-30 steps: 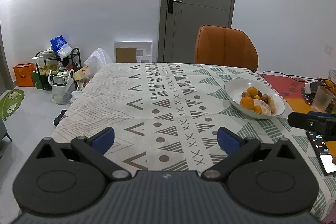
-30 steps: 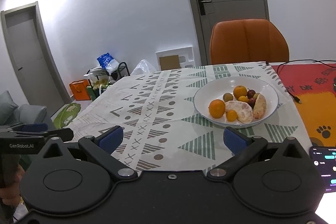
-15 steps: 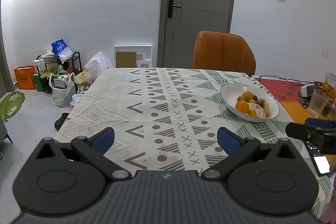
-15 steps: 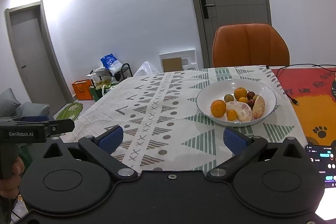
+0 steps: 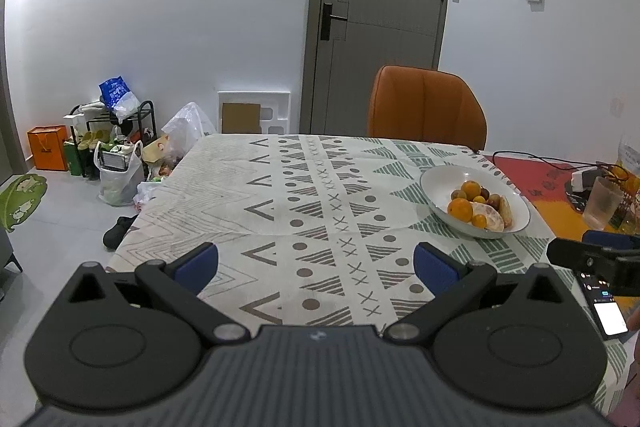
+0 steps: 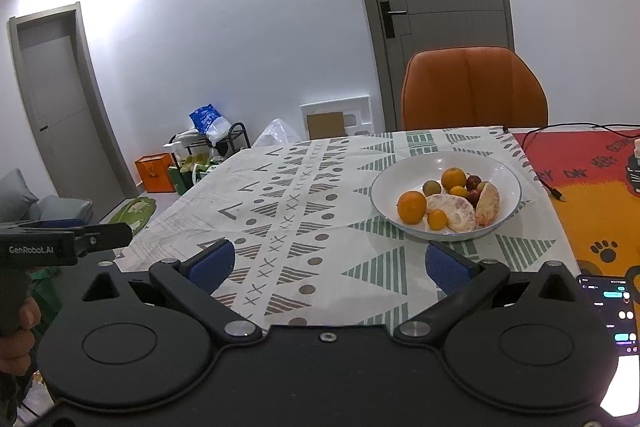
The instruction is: Organize fruits
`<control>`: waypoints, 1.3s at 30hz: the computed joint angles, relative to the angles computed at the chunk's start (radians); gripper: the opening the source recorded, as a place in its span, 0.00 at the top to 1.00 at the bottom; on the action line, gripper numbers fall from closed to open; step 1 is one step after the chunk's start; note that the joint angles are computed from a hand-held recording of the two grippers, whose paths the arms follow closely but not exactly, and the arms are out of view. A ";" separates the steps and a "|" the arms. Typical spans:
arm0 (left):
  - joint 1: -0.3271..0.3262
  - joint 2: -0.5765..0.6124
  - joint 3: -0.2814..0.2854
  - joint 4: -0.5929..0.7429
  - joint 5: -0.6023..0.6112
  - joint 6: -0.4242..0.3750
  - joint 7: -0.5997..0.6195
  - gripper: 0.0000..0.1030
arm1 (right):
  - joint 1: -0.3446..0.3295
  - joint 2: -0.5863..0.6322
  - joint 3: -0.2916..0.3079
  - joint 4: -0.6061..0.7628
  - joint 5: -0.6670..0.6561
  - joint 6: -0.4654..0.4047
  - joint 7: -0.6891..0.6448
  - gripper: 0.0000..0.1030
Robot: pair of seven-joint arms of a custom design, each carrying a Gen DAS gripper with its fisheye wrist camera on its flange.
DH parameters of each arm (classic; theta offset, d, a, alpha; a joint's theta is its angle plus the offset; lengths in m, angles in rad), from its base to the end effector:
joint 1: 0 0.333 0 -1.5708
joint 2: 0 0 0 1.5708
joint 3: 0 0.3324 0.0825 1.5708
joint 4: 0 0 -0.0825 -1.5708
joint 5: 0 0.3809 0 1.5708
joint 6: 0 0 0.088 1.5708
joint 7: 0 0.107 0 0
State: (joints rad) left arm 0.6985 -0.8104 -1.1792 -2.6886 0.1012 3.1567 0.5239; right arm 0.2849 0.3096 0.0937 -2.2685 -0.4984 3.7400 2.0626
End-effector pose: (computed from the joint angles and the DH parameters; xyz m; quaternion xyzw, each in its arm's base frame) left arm 0.3724 -0.2347 0.4307 -0.6868 0.5234 -0.3329 0.3788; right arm 0.5101 0.2672 0.3786 -0.7165 0.4464 -0.1702 0.5083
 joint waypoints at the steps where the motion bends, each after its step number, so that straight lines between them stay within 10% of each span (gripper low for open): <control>1: -0.001 0.000 0.001 0.000 0.000 0.000 0.000 0.00 | 0.000 0.000 0.000 0.000 0.000 0.000 0.001 0.00; 39: -0.007 0.014 0.007 -0.002 0.012 -0.007 0.006 0.00 | -0.006 0.006 0.005 0.008 -0.026 -0.014 0.014 0.00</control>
State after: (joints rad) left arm 0.6917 -0.7968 -1.1718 -2.6906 0.1129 3.1500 0.5298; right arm 0.2787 0.3158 0.0991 -2.2606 -0.5246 3.7258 2.0765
